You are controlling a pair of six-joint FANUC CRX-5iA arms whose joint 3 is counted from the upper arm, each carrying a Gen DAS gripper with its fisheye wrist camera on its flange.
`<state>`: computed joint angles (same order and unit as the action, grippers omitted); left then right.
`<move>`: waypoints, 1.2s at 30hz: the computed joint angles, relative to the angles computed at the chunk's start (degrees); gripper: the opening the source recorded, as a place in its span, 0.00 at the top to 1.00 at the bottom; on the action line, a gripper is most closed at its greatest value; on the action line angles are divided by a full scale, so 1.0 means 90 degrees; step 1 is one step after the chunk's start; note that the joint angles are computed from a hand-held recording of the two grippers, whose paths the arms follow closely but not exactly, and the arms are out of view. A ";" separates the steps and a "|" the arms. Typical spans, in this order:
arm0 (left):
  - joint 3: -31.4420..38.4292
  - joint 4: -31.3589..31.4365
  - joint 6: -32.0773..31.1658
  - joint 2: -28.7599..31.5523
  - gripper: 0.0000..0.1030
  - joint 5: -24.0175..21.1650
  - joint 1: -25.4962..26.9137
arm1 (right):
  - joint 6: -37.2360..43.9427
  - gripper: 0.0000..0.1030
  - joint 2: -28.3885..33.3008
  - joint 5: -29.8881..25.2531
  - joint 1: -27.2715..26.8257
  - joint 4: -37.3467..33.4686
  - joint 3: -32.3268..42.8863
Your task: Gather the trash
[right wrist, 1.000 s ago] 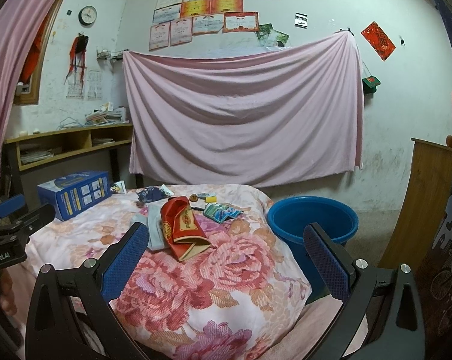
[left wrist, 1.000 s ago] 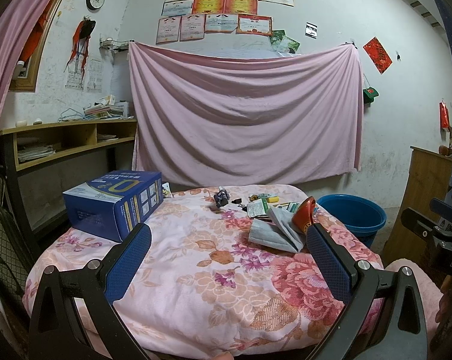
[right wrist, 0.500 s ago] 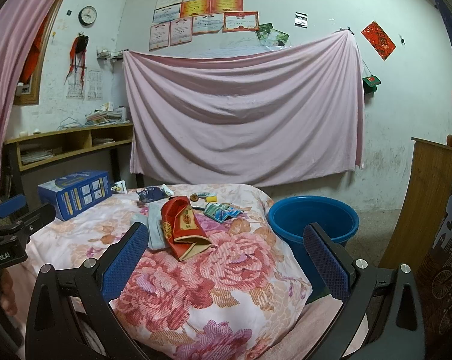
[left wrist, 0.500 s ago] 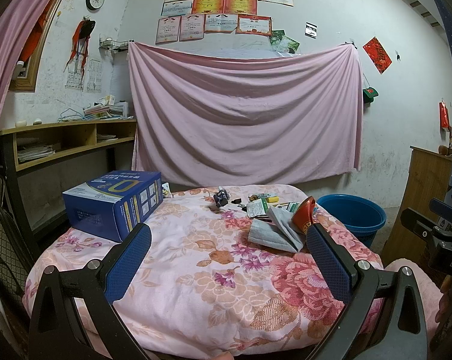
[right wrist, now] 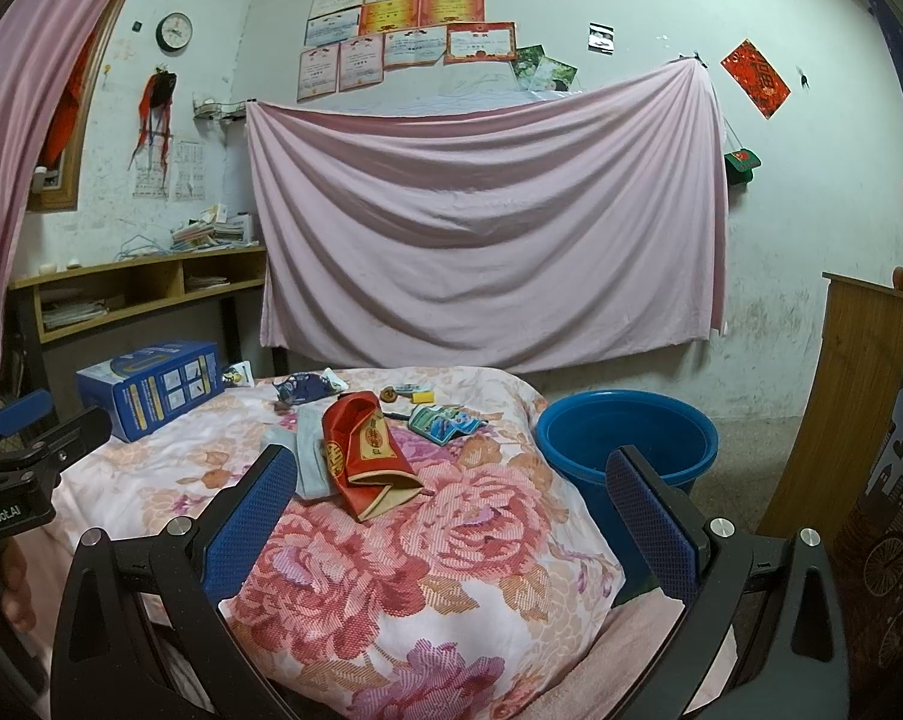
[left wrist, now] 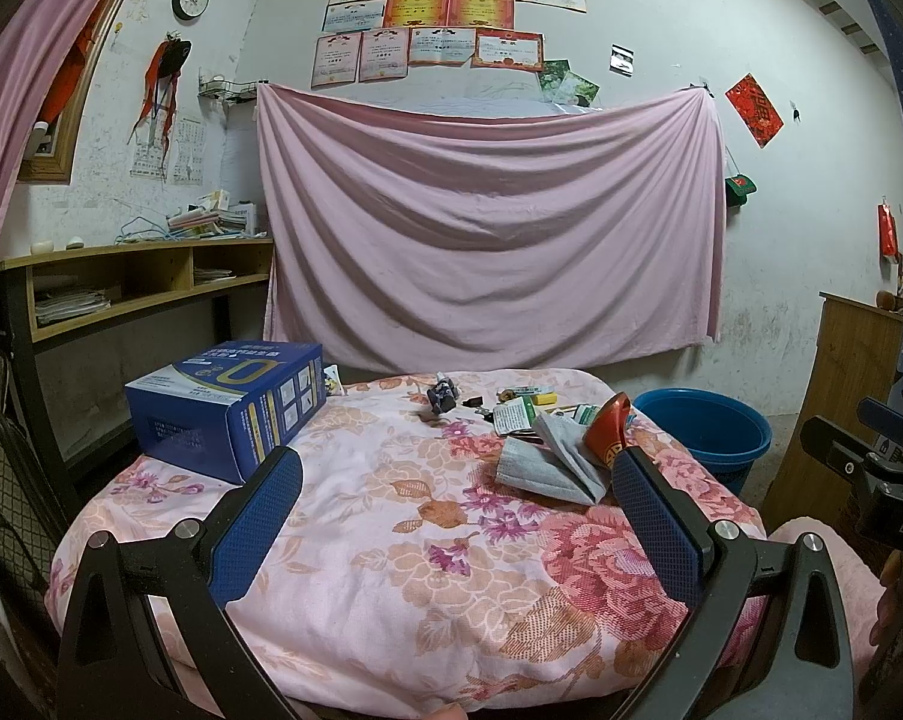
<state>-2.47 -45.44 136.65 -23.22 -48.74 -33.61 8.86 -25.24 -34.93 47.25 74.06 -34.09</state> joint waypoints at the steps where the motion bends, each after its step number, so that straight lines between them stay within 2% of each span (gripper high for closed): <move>1: 0.0000 -0.0002 0.0003 0.0001 0.02 0.0000 -0.0002 | -0.0005 0.00 -0.0001 0.0003 0.0000 0.0003 -0.0003; 18: 0.0008 0.0042 -0.0001 0.0011 0.02 -0.0018 0.0021 | -0.0018 0.00 0.0029 0.0004 -0.0007 -0.0017 0.0018; 21: -0.0049 0.0223 -0.0029 0.0035 0.02 0.0176 0.0237 | -0.0076 0.00 0.0135 0.0406 -0.0264 0.0102 0.0038; 23: 0.0010 0.0006 0.0263 0.0102 0.02 0.0208 0.0235 | -0.0148 0.00 0.0270 0.0720 -0.0498 0.0225 0.0122; 27: 0.0106 0.0296 0.0167 0.0277 0.02 0.0557 0.0642 | -0.0023 0.00 0.0624 0.1682 -0.1007 0.0130 0.0410; 29: 0.0088 0.0643 -0.0051 0.0352 0.02 0.0838 0.0919 | 0.0466 0.00 0.0814 0.2010 -0.1098 -0.0286 0.0606; 32: -0.0007 0.1512 -0.0720 0.0445 0.02 0.1207 0.1438 | 0.2168 0.00 0.1175 0.2283 -0.0962 -0.1917 0.1107; 34: -0.0088 0.2125 -0.1202 0.0513 0.02 0.1328 0.1726 | 0.3421 0.00 0.1375 0.2080 -0.0787 -0.3151 0.1520; 36: -0.0098 0.2605 -0.1576 0.0614 0.02 0.1287 0.1920 | 0.4621 0.00 0.1645 0.1595 -0.0649 -0.4337 0.2053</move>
